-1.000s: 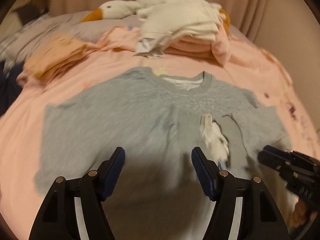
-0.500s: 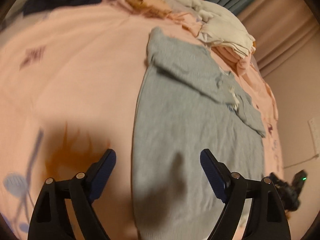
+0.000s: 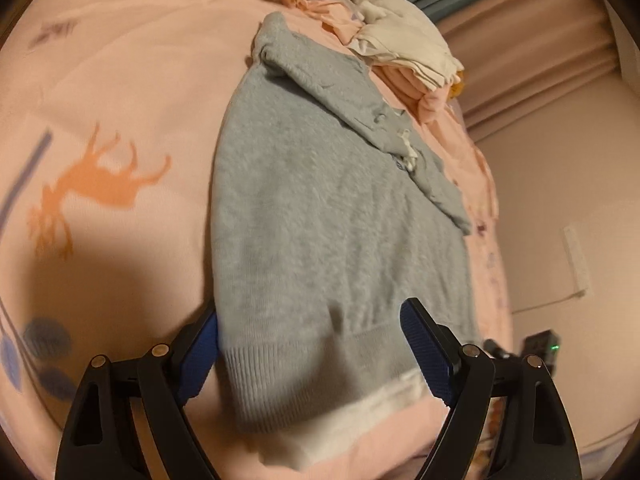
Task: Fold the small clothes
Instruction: 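Move both tools to the ribbed hem and grasp it, then lift the hem with both tools and carry it toward the collar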
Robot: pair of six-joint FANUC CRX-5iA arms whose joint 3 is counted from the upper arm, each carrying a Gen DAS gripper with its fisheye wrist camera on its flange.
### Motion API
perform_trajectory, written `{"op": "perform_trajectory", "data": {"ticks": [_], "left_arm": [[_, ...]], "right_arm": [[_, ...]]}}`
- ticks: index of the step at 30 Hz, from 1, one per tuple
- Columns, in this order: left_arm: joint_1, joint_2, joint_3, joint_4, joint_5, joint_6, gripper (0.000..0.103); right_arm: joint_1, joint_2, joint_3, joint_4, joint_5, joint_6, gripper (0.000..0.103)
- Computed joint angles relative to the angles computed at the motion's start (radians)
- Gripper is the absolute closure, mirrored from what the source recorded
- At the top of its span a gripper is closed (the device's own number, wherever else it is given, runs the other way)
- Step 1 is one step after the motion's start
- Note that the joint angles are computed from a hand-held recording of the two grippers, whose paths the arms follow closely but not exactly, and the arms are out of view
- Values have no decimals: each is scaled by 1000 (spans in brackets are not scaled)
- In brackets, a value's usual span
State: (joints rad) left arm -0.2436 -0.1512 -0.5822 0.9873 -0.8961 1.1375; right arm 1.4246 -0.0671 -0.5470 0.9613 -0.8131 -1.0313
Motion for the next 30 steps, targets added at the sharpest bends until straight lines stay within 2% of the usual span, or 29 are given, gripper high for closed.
{"op": "perform_trajectory", "data": {"ticks": [2,4,12,15,16,19,24,26,27,30], "left_arm": [[2,-5,-16,30,-8,-18,18],[-6,3,4,-2,-2,-2,18],[-61,33,29,-2,77,-5,18],[-76,37,39,-18,93,2,20],[-77,34,35,-12,92,-2,28],[-76,33,20,7,77,-10,38],[-84,34,27,-22,87,4,40],[-81,44,44,-53,79,29,59],[-78,51,57,-75,70,55,73],[-64,46,50,-72,64,74,86]], "right_arm": [[-7,-7,-25,52,29,-67,37],[-23,-7,-50,116,67,-136,37],[-90,24,-55,223,126,-209,39],[-96,42,-34,205,119,-185,46],[-88,45,-25,184,109,-166,50],[-74,32,-37,173,113,-156,59],[-66,27,-56,179,104,-192,74],[-70,28,-61,193,98,-227,76],[-68,32,-56,189,89,-230,79],[-63,40,-42,180,70,-225,83]]}}
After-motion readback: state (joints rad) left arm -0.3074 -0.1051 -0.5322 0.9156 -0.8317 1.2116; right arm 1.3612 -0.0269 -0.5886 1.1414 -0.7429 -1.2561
